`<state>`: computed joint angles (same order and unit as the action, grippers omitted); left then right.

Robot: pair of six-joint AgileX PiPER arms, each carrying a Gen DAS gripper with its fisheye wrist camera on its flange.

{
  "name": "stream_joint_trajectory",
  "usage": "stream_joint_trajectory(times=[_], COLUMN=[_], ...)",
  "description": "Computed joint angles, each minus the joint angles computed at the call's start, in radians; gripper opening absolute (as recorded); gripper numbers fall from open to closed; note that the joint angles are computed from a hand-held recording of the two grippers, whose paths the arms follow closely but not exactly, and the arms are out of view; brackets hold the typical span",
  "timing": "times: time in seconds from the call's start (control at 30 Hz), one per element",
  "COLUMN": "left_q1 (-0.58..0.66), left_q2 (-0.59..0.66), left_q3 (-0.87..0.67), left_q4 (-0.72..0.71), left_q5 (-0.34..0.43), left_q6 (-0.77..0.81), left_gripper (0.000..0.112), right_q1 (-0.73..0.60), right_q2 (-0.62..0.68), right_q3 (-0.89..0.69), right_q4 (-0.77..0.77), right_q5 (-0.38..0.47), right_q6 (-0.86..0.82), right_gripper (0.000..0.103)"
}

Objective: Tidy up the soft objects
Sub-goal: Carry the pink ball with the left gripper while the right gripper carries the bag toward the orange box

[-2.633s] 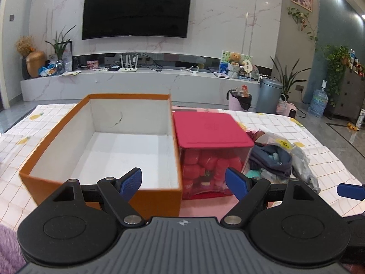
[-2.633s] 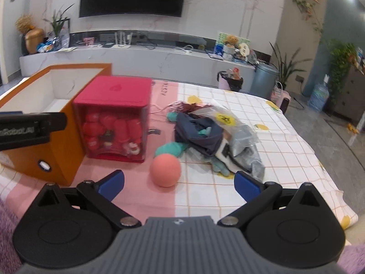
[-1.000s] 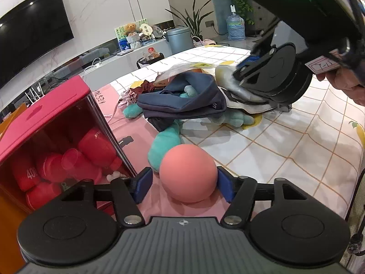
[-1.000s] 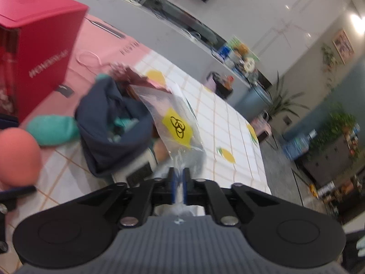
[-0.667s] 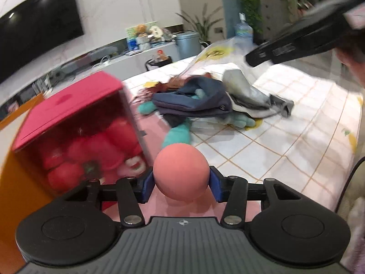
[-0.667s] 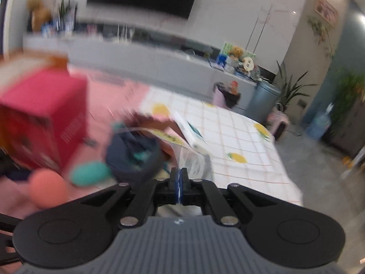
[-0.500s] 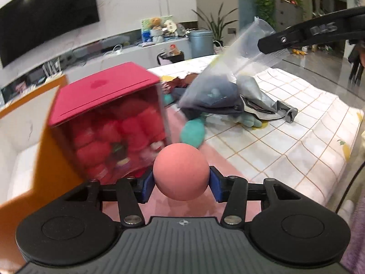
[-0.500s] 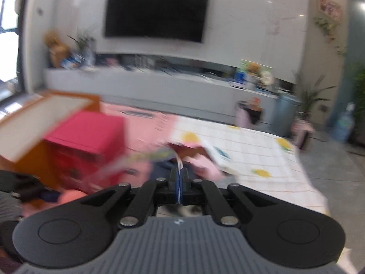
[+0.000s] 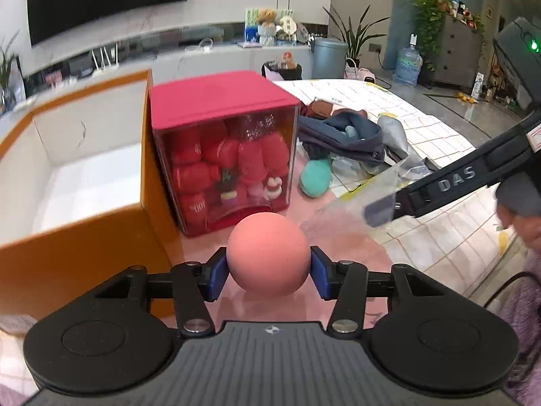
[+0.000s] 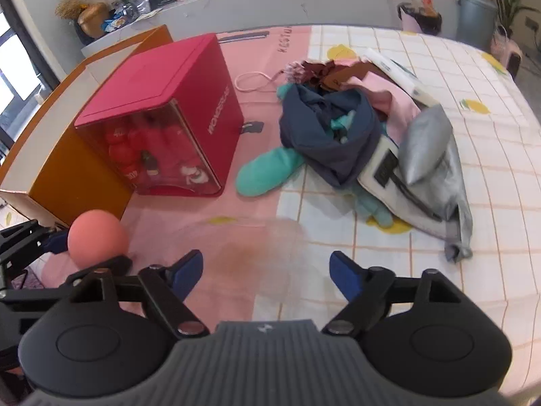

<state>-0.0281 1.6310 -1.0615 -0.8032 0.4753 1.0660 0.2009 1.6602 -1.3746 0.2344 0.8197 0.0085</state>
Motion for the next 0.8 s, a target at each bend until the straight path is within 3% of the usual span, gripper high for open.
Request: stream_joint_trajectory(times=[0.07,0.17,0.27,0.37,0.5,0.67,0.8], left_q1=[0.015,0.014,-0.004,0.001,0.007,0.020,0.010], left_q2=[0.011,0.001,0.001,-0.008,-0.019,-0.015,-0.006], left_q3=[-0.022,0.000,0.012,0.022,0.025,0.006,0.000], left_q4=[-0.007,-0.042,-0.025,-0.046,-0.067,-0.059,-0.022], left_q5=[0.049,0.038,0.014,0.023,0.031,0.067,0.064], left_q6=[0.005,0.055,0.040,0.075,0.092,0.070,0.037], left_gripper=[0.058,0.058,0.058,0.058,0.058,0.059,0.059], right_q1=[-0.009,-0.008,-0.009,-0.053,-0.129,-0.081,-0.029], right_q2=[0.022,0.052,0.050,-0.006,-0.035,0.058,0.086], right_q3=[-0.012,-0.034,-0.042,0.013,0.047,-0.083,-0.123], right_q4=[0.066,0.042,0.059,0.188,0.350,0.186,0.188], right_q5=[0.002,-0.008,0.021,0.007,-0.004,0.038,0.014], right_q6=[-0.063,-0.046,-0.061,-0.135,-0.111,0.127,0.166], right_gripper=[0.080,0.081,0.093,0.100,0.100,0.100,0.100])
